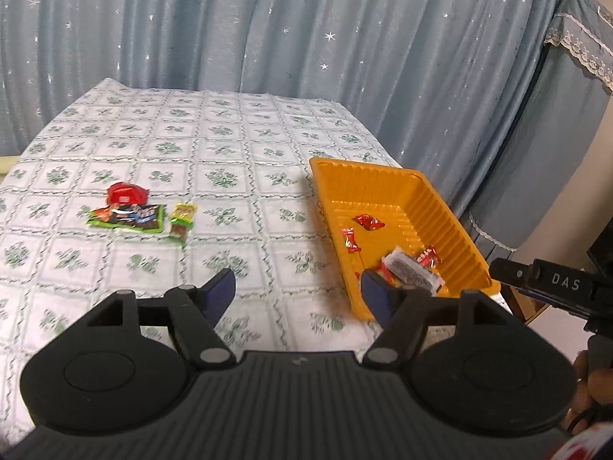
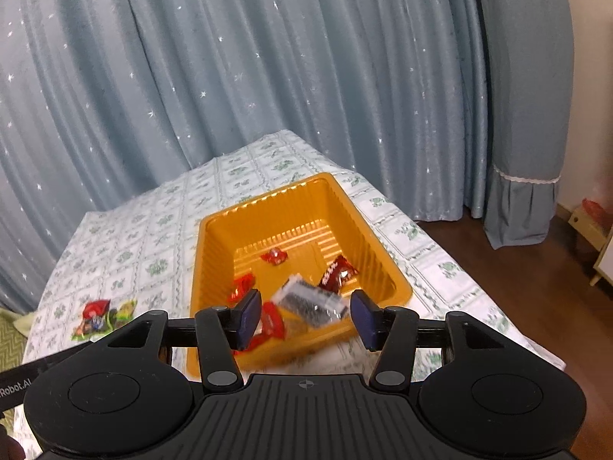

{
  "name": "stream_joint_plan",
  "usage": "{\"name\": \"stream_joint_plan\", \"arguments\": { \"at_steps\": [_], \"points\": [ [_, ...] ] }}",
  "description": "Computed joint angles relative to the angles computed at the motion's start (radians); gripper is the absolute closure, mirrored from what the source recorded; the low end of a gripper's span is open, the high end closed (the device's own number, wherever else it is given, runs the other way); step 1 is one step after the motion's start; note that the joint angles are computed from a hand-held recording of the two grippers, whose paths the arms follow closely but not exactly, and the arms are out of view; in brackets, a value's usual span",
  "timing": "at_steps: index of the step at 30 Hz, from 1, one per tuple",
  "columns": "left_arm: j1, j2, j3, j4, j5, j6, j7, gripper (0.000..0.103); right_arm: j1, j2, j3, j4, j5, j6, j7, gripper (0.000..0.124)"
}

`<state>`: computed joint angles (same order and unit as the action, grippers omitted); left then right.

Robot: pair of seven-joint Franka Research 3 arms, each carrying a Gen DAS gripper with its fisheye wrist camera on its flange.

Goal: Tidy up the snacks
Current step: 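Withdraw both open tools from the tray toward the remaining snacks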

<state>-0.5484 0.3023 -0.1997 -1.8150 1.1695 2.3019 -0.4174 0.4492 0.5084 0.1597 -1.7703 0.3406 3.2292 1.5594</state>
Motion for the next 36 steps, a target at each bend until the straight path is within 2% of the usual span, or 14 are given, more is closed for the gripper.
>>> {"name": "stream_joint_plan", "arguments": {
  "at_steps": [3, 10, 16, 19, 28, 36],
  "points": [
    [-0.012, -0.029, -0.012, -0.029, -0.007, -0.023, -0.011, 0.031, 0.035, -0.051, -0.026, -0.071, 0.000, 0.022, 0.003, 0.069],
    [-0.024, -0.078, -0.046, -0.078, -0.008, -0.072, -0.039, 0.025, 0.003, -0.109, 0.046, -0.153, 0.000, 0.045, -0.014, 0.067],
    [-0.026, -0.112, -0.070, -0.112, -0.013, -0.104, -0.053, 0.024, -0.016, -0.129, 0.092, -0.176, -0.006, 0.059, -0.024, 0.066],
    [-0.025, -0.129, -0.080, -0.128, -0.019, -0.121, -0.042, 0.024, -0.011, -0.134, 0.095, -0.178, -0.015, 0.047, -0.034, 0.065],
    [-0.014, -0.184, -0.105, -0.191, -0.035, -0.167, -0.084, 0.023, -0.081, -0.139, 0.194, -0.192, -0.024, 0.059, -0.059, 0.064],
    [0.008, -0.225, -0.120, -0.244, -0.051, -0.191, -0.112, 0.020, -0.080, -0.126, 0.211, -0.187, -0.025, 0.050, -0.071, 0.064]
  ]
}}
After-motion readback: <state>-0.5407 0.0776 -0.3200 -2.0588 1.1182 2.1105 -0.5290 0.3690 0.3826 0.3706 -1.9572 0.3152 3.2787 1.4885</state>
